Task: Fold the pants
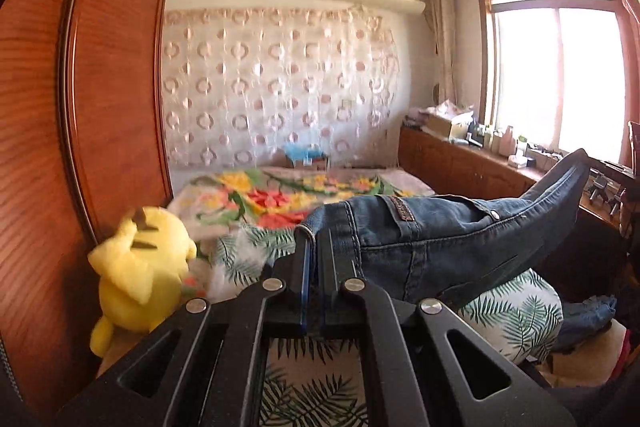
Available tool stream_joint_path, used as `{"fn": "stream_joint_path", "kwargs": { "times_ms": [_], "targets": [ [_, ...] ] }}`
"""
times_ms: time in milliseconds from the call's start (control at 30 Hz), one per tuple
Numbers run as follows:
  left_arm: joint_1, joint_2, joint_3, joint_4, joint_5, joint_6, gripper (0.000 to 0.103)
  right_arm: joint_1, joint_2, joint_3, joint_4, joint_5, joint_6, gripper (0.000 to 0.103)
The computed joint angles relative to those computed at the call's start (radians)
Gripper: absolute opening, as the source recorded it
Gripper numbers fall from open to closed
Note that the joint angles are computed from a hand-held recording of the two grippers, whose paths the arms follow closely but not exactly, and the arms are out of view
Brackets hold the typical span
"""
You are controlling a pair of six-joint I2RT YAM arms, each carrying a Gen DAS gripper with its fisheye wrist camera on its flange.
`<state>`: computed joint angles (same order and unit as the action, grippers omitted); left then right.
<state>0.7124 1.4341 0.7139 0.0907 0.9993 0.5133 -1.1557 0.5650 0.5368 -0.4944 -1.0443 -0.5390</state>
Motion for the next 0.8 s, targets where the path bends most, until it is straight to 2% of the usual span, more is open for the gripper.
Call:
{"fn": "stream_joint_path", "kwargs": {
  "times_ms": [133, 167, 267, 333, 433, 533, 667, 800],
  "targets": [
    [0.026, -0.035, 0.031, 0.013, 0.036, -0.04, 0.003, -0.096, -0.015, -0.027, -0.022, -0.113, -0.056, 0.004],
    [0.031, -0.042, 0.039, 0.014, 0.042, -0.05, 0.003, -0.078, -0.025, -0.063, 0.04, -0.103, -0.021, 0.004],
    [0.013, -0.017, 0.066, 0.034, 0.004, -0.068, 0.003, -0.073, -0.048, -0.106, 0.081, -0.107, -0.019, 0.004],
    [-0.016, 0.008, 0.074, 0.041, -0.047, -0.065, 0.003, -0.012, -0.043, -0.154, 0.167, -0.051, 0.014, 0.004],
    [-0.069, 0.113, 0.105, 0.05, -0.134, -0.029, 0.003, 0.146, 0.008, -0.21, 0.301, 0.109, 0.068, 0.004],
    [-0.095, 0.227, 0.124, 0.053, -0.185, -0.001, 0.003, 0.272, 0.112, -0.28, 0.451, 0.232, 0.1, 0.004],
    [-0.118, 0.348, 0.125, 0.084, -0.247, 0.043, 0.003, 0.384, 0.351, -0.386, 0.731, 0.357, 0.102, 0.004],
    [-0.142, 0.413, 0.145, 0.093, -0.279, 0.037, 0.003, 0.455, 0.633, -0.417, 1.018, 0.43, 0.129, 0.004]
  ]
}}
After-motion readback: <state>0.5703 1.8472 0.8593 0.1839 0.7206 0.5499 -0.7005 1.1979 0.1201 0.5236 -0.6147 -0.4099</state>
